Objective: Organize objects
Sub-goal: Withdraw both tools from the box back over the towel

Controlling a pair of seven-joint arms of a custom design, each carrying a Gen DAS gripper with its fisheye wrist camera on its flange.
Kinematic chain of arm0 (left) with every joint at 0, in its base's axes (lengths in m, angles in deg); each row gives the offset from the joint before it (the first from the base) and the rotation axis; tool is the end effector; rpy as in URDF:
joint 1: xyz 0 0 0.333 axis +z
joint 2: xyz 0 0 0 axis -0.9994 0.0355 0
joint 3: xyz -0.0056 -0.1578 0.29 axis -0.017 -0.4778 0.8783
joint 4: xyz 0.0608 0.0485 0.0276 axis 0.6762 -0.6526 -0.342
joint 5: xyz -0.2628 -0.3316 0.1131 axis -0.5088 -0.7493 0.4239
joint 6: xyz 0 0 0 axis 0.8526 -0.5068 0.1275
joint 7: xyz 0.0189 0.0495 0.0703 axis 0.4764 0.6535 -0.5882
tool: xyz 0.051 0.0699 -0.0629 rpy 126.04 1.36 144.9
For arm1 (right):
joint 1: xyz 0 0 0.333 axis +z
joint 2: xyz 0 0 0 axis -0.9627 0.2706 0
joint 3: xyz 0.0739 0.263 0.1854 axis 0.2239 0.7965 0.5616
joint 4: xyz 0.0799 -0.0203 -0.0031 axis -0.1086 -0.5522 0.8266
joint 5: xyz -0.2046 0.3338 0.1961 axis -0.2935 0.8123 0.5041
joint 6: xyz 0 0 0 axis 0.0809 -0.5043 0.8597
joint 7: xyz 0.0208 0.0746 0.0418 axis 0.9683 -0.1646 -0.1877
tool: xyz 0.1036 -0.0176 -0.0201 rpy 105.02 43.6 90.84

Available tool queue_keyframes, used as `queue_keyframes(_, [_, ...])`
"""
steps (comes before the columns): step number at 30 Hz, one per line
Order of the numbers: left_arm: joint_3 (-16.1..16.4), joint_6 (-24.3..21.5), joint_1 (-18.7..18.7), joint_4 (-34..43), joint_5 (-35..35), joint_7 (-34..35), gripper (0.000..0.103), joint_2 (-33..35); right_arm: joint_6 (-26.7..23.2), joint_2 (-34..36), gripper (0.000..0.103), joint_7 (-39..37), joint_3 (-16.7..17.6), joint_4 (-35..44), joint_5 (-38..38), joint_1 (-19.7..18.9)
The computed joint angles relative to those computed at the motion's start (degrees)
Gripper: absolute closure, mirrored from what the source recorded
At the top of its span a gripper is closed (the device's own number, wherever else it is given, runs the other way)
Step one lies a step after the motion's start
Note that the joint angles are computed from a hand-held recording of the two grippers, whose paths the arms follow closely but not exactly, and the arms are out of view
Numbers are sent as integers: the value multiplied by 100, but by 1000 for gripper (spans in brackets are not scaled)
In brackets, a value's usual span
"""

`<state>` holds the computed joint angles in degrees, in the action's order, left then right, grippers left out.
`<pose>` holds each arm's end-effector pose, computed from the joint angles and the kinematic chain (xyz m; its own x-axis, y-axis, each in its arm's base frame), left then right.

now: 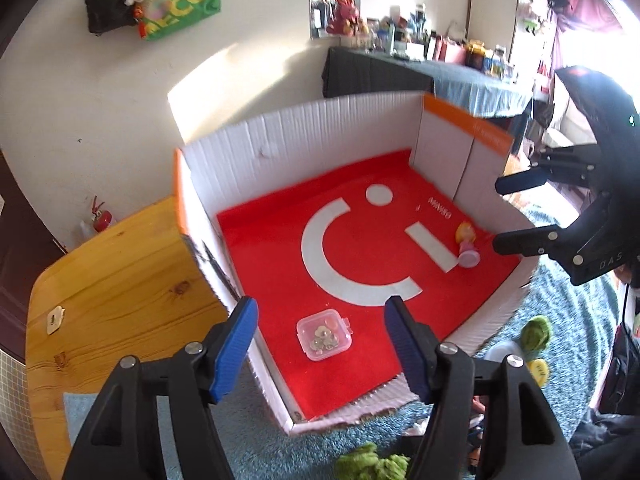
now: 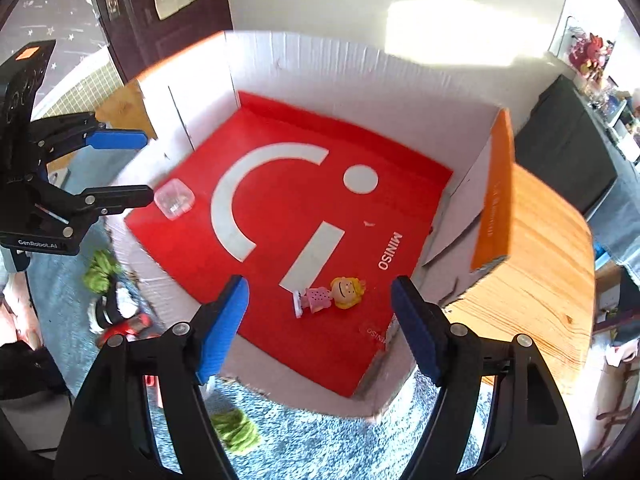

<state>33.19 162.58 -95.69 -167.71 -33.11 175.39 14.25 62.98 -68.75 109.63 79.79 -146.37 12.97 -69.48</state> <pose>0.5297 -0.2029 0.5682 -0.3566 -0.9334 -0.0386 -0.7054 0.2961 -0.6440 0.5633 -0.0152 0.5853 0.6664 -0.7448 -0.0347 -0.6551 -0.5626 -0.5043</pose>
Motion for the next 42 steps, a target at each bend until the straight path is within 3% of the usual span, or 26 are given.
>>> queue_keyframes(3, [-14,144,4,-120,-8,-76,32,-206,176,-135,27,-28,44,-137,153,-28])
queue_keyframes(7, [-89,293,74,-344,62,-233,28,-555,739,-25,27,176,166,-216,348,247])
queue_keyframes(21, [-395,749,189,-1152,143,-882,18,-1524,1529,-1262,16,267,-181,-1251,636,663])
queue_keyframes(29, [-1014,1188,665,-1785,521,-1759,5,-2319,2063,-2042,9,409,-472,-1992,722,1013])
queue_keyframes(39, [-1699,1533,985,-2645,611,-2888,0,-3365,3499,-3090,6,1076,-644,-3330,511,1352])
queue_keyframes(42, [-1742,1549,876,-2845,560,-3123,0,-3527,3806,-3314,5,1335,-692,-3686,397,1402])
